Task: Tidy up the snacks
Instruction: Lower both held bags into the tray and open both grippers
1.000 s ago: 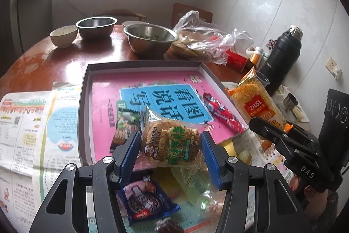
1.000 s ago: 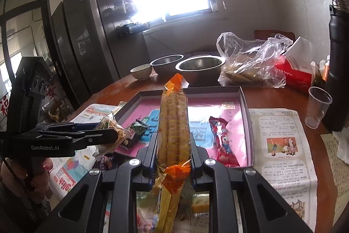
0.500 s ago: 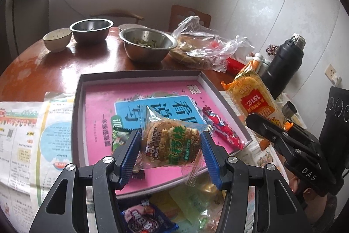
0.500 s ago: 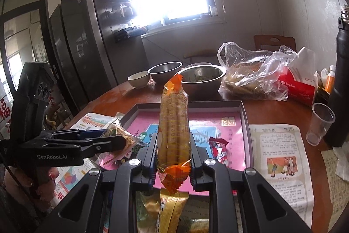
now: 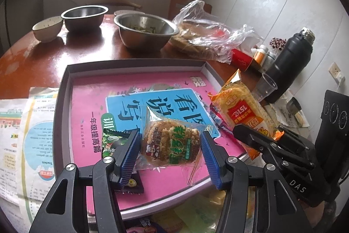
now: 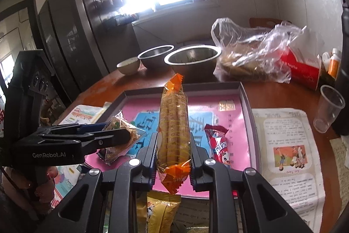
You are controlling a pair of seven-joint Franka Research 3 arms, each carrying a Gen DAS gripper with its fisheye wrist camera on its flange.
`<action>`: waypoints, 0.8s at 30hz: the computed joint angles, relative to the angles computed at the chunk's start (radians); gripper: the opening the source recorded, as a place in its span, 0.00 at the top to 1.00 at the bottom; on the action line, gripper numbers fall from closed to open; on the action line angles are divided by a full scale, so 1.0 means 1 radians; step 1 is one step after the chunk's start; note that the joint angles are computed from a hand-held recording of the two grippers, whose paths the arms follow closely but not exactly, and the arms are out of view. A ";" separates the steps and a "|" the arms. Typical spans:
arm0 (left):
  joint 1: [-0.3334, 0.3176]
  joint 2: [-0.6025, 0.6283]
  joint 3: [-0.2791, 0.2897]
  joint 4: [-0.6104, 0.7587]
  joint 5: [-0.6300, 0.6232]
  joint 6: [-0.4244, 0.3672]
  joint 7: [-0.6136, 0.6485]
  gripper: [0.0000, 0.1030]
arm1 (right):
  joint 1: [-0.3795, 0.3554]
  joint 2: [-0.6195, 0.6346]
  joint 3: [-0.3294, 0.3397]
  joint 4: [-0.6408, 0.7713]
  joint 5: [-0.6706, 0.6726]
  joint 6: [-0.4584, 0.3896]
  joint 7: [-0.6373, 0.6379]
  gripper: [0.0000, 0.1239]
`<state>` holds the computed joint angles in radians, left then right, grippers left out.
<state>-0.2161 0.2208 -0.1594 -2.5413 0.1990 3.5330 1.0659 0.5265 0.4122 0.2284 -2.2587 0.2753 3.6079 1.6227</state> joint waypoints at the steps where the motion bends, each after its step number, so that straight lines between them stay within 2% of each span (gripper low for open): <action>1: 0.001 0.005 -0.001 0.004 0.002 -0.002 0.000 0.44 | -0.003 0.005 0.002 0.005 -0.003 -0.005 0.003 0.81; 3: 0.008 0.016 -0.002 0.015 0.012 -0.010 -0.002 0.44 | -0.003 0.015 0.001 0.016 -0.004 -0.019 0.004 0.81; 12: -0.049 0.042 0.036 0.041 -0.046 -0.037 0.059 0.44 | 0.002 0.052 -0.001 0.056 0.004 -0.069 -0.004 0.81; 16: -0.025 0.056 0.015 0.054 -0.017 -0.049 0.050 0.44 | 0.000 0.061 -0.001 0.067 0.008 -0.093 -0.004 0.81; 21: -0.030 0.063 0.016 0.063 -0.006 -0.062 0.051 0.44 | -0.004 0.068 0.000 0.076 0.010 -0.116 -0.006 0.81; 24: -0.042 0.064 0.025 0.065 -0.012 -0.069 0.057 0.44 | 0.021 0.067 -0.023 0.080 0.035 -0.131 -0.016 0.81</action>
<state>-0.2583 0.2849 -0.1349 -2.4767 0.1873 3.4639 1.1227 0.5477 0.4794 0.2053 -2.1784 0.3104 3.4769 1.6072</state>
